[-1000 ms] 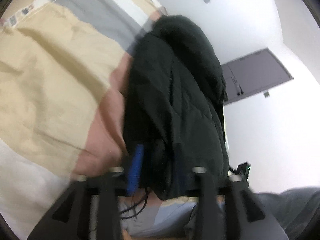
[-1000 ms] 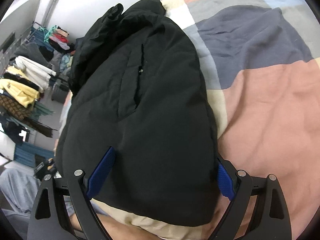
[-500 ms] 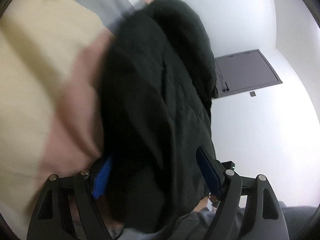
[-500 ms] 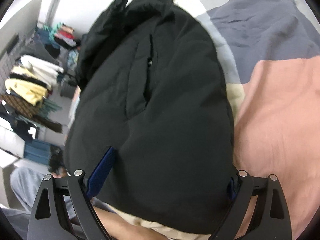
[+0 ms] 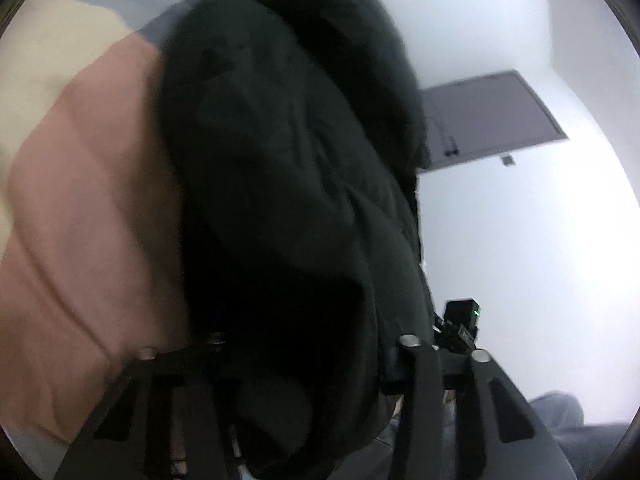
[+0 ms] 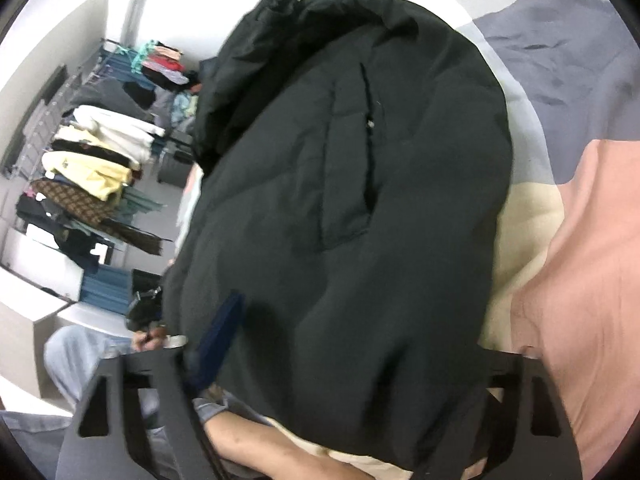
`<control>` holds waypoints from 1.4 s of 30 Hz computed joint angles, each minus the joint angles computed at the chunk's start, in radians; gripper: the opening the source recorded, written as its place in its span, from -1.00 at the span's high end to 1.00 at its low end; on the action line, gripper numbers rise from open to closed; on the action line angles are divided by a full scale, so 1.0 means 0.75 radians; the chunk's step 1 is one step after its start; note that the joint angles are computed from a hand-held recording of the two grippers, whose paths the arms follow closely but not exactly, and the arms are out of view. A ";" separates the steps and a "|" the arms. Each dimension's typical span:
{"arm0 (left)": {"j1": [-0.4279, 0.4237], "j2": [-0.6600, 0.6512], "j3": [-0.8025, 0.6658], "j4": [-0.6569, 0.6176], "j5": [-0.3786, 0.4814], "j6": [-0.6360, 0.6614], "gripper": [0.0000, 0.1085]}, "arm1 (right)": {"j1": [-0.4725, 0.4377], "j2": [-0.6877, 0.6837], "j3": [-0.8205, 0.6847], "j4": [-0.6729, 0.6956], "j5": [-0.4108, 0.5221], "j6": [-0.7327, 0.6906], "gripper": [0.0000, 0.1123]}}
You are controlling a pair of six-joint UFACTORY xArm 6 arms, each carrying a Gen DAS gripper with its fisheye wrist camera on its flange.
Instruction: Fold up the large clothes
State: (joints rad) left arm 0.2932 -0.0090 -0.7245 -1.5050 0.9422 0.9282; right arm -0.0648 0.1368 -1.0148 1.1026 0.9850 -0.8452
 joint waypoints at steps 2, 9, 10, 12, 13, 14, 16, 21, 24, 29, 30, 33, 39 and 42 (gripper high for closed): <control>0.000 -0.035 0.017 -0.006 -0.024 -0.033 0.58 | 0.009 -0.028 -0.002 -0.010 -0.007 -0.015 0.55; -0.001 -0.270 0.063 -0.055 -0.107 -0.109 0.72 | 0.050 -0.199 -0.013 0.073 -0.056 -0.094 0.87; 0.002 -0.300 0.061 -0.054 -0.116 -0.135 0.72 | 0.056 -0.214 -0.019 0.083 -0.064 -0.094 0.88; 0.014 -0.345 0.054 -0.065 -0.109 -0.176 0.73 | 0.056 -0.251 -0.040 0.124 -0.061 -0.102 0.88; 0.015 -0.365 0.047 -0.059 -0.116 -0.193 0.73 | 0.054 -0.263 -0.051 0.148 -0.058 -0.107 0.89; 0.018 -0.396 0.038 -0.046 -0.129 -0.215 0.73 | 0.053 -0.277 -0.062 0.174 -0.058 -0.112 0.89; 0.024 -0.437 0.021 -0.040 -0.140 -0.256 0.73 | 0.039 -0.293 -0.082 0.210 -0.050 -0.120 0.89; 0.057 -0.566 -0.007 -0.010 -0.148 -0.336 0.73 | 0.029 -0.351 -0.146 0.268 -0.015 -0.094 0.90; 0.073 -0.632 -0.041 0.061 -0.147 -0.403 0.72 | 0.003 -0.379 -0.181 0.269 0.025 -0.061 0.90; 0.107 -0.703 -0.105 0.179 -0.105 -0.495 0.72 | -0.018 -0.450 -0.201 0.225 0.063 -0.003 0.90; 0.125 -0.728 -0.115 0.210 -0.082 -0.514 0.72 | -0.022 -0.464 -0.207 0.218 0.072 0.006 0.90; 0.168 -0.778 -0.149 0.300 -0.023 -0.578 0.71 | -0.026 -0.527 -0.200 0.192 0.088 0.030 0.90; 0.226 -0.846 -0.261 0.512 0.130 -0.727 0.71 | -0.048 -0.627 -0.196 0.112 0.156 0.127 0.90; 0.252 -0.890 -0.283 0.584 0.216 -0.793 0.70 | -0.072 -0.698 -0.146 0.117 0.183 0.156 0.90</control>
